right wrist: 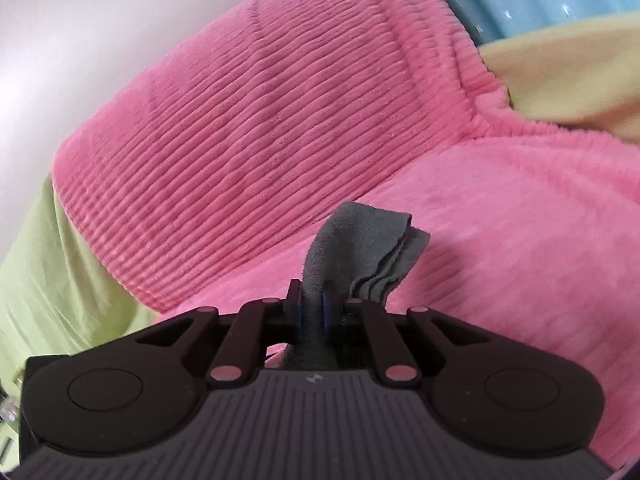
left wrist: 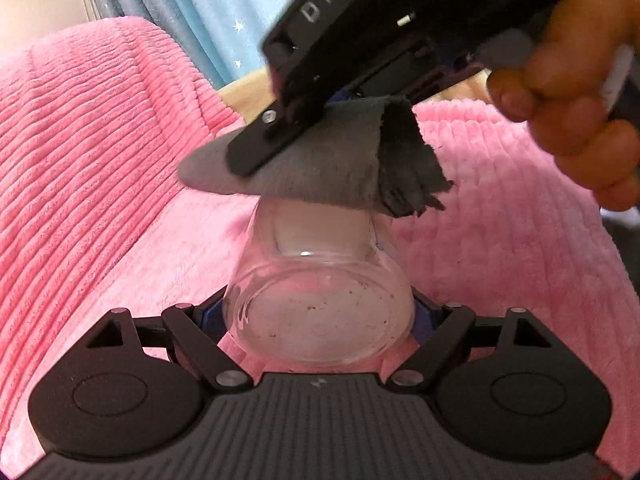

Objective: Clean container
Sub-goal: 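Rub the cloth back and forth over the jar bottom with the right gripper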

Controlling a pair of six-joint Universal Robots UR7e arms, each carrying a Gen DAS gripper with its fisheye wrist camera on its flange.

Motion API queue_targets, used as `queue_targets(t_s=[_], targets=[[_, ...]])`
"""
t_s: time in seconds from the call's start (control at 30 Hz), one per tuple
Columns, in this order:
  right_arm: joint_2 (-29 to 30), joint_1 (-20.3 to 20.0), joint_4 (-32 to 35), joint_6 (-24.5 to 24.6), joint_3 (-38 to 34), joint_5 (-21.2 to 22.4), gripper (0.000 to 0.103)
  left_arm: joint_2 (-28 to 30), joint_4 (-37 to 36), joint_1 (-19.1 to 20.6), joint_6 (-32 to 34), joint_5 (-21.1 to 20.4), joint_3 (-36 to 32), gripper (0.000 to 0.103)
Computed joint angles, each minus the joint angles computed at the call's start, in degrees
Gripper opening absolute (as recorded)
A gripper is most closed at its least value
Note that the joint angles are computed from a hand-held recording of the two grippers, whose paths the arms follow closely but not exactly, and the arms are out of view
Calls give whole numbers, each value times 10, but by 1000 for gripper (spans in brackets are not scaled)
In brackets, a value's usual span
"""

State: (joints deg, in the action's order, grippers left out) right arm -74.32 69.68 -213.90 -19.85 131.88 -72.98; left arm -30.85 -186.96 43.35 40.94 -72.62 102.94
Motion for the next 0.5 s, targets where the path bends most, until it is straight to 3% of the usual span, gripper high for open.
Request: queue_targets(t_s=[0.2,0.27,0.4,0.5], targets=[[-4,-4,5,-7,4,7,7,-22,114,46,-188,-112,-41,86],[-3,-6,5,1,2,11,7,-22,120,51,-205,-122,-45,86],[-9,-4,8,-2,7,6,7,-21,103,42,-181,-103,-36,86],[-34,-7,70,-40,12,27,7,-15,65,23,-89,-40,-27,86]])
